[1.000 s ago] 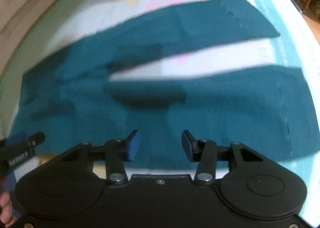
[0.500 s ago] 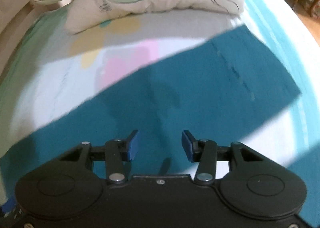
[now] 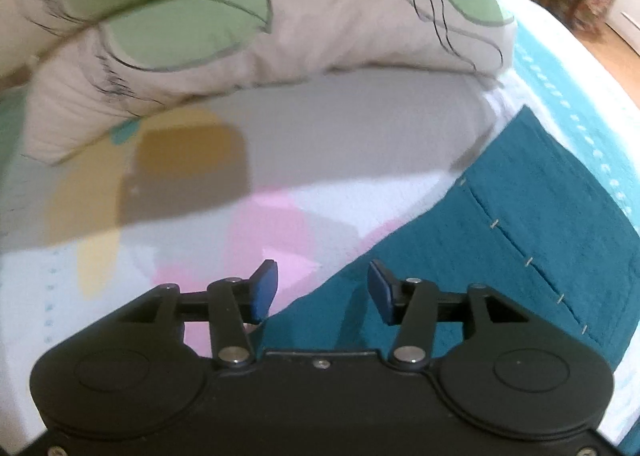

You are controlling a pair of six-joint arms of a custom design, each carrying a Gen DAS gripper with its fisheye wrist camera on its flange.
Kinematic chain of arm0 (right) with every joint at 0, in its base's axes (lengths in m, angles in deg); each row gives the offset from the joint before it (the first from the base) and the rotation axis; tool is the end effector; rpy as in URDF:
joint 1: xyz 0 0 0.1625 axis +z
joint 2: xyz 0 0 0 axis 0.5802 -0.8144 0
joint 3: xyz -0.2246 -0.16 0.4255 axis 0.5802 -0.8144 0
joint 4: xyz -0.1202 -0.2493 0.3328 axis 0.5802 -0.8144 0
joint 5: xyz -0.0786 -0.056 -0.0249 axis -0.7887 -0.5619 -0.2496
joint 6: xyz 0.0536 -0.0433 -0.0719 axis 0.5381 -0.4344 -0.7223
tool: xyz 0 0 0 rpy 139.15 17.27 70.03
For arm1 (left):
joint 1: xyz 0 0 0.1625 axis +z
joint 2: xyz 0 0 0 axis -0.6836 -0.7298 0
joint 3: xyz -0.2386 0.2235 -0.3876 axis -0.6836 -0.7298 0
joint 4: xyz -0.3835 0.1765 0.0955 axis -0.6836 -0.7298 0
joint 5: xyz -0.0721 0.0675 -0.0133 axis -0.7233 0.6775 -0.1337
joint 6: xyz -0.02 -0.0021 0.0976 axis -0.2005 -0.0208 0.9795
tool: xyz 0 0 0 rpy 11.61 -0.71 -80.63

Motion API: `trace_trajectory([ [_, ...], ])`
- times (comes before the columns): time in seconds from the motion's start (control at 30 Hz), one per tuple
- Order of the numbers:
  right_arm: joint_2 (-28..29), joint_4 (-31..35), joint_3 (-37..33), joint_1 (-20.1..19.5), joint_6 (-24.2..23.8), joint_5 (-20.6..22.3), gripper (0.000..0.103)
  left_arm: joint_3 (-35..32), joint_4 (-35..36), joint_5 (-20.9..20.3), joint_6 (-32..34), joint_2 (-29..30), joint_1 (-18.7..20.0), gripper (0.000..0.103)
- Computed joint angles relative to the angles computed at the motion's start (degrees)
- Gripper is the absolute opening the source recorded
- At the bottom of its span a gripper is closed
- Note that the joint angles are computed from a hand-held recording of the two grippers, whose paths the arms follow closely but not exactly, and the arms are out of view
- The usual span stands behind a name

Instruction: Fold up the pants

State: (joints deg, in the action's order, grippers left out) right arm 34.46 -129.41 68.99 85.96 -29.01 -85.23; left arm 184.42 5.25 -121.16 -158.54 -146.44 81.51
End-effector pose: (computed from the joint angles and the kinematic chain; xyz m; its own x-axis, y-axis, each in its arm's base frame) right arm 0.4972 -0.6894 -0.0070 -0.7963 -0.0450 0.6032 -0.3229 0.8749 -0.3610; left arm -0.1281 -0.3691 0.3773 -0.4931 -0.6240 -0.6062 -0.0754 0.7248 -0.6848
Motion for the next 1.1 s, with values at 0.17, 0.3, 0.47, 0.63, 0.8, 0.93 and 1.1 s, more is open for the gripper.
trace_trajectory([
  [0.17,0.30,5.88,-0.54,-0.25,3.98,-3.19,0.028,0.46,-1.02,-0.21,0.36,-1.28,-1.06,0.045],
  [0.3,-3.29,4.46,3.42,-0.59,3.27,-0.15,0.009,0.75,-4.24,0.06,0.72,-3.73,-1.84,0.045],
  [0.47,-10.00,-2.49,13.14,-0.54,-1.37,3.97,0.009,-2.06,-4.38,2.82,1.20,-3.94,-3.11,0.045],
  [0.63,-15.57,-6.32,21.57,-1.55,-2.47,7.98,0.009,-4.02,-12.83,5.46,7.09,-4.02,-1.09,0.045],
  [0.8,-17.82,-7.24,25.38,-2.48,-3.14,10.41,0.009,-4.33,-20.53,4.07,11.55,-2.95,2.49,0.045],
  [0.93,-18.13,-7.57,25.97,-3.12,-3.83,11.83,0.009,-3.37,-22.58,2.99,9.93,-2.71,3.77,0.045],
  [1.1,-18.96,-7.92,27.17,-4.41,-4.52,13.55,0.009,-1.44,-23.75,2.06,7.03,-4.52,3.54,0.045],
])
